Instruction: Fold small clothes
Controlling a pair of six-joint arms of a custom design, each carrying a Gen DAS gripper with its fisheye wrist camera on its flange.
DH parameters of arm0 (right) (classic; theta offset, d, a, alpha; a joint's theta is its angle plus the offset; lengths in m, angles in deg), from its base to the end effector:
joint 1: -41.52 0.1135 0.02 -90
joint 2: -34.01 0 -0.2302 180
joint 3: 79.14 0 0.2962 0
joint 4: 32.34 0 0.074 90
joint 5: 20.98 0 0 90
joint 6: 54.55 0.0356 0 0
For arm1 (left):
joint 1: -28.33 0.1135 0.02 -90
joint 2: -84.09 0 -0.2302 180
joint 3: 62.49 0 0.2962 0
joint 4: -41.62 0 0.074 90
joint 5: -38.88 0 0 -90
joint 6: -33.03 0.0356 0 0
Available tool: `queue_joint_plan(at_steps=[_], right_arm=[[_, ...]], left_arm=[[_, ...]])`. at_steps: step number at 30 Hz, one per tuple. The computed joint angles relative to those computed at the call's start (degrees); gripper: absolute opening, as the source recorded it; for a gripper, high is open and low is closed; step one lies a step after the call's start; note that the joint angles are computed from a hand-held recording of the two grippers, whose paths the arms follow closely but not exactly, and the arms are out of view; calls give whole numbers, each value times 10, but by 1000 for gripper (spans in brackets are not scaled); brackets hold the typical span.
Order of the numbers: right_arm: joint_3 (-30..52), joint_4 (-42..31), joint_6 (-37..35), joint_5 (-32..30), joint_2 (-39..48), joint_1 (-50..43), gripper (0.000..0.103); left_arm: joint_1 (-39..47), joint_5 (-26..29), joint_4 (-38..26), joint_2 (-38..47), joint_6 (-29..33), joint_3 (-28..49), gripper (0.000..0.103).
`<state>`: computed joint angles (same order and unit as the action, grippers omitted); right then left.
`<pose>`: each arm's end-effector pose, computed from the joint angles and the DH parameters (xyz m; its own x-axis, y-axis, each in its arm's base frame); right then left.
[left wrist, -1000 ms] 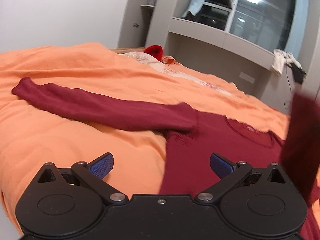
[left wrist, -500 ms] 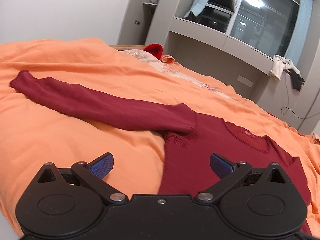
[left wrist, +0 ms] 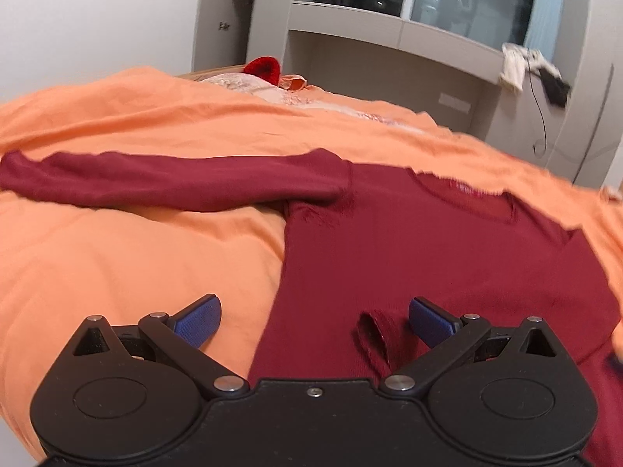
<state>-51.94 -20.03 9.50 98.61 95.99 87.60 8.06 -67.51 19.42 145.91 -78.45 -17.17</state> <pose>0.1876 0.1694 0.1076 -0.1028 -0.6553 -0.7483 -0.3946 0.7174 -0.5741 0.2659 -0.0875 0.1647 -0.5918 -0.1559 -0.7908 -0.0977 0.9878 -0.1216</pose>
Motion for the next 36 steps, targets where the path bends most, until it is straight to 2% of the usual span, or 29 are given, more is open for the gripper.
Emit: queue_joint_plan(at_steps=[7, 12, 15, 17, 19, 22, 24, 28, 33, 36], right_arm=[[-51, -45, 51, 46, -108, -100, 88], [-14, -5, 49, 94, -11, -185, 88], [-9, -6, 67, 75, 22, -220, 84], [-3, 16, 63, 42, 52, -250, 80], [5, 51, 40, 35, 87, -258, 77], [22, 140, -48, 46, 159, -263, 71], [47, 154, -83, 26, 194, -274, 59], [64, 207, -141, 9, 254, -278, 45], [67, 210, -166, -16, 264, -288, 33], [70, 199, -182, -26, 265, -292, 29]], left_arm=[[-54, -78, 42, 42, 56, -4, 102], [-70, -100, 57, 53, 71, -6, 102], [-72, -102, 60, 55, 70, -6, 103], [-72, -100, 65, 58, 69, -7, 102], [-73, -102, 69, 61, 69, -7, 103], [-73, -103, 71, 64, 71, -6, 103], [-73, -104, 73, 67, 72, -5, 103], [-75, -105, 75, 68, 71, -5, 103], [-78, -110, 76, 71, 75, -3, 103], [-81, -114, 78, 73, 76, -2, 103]])
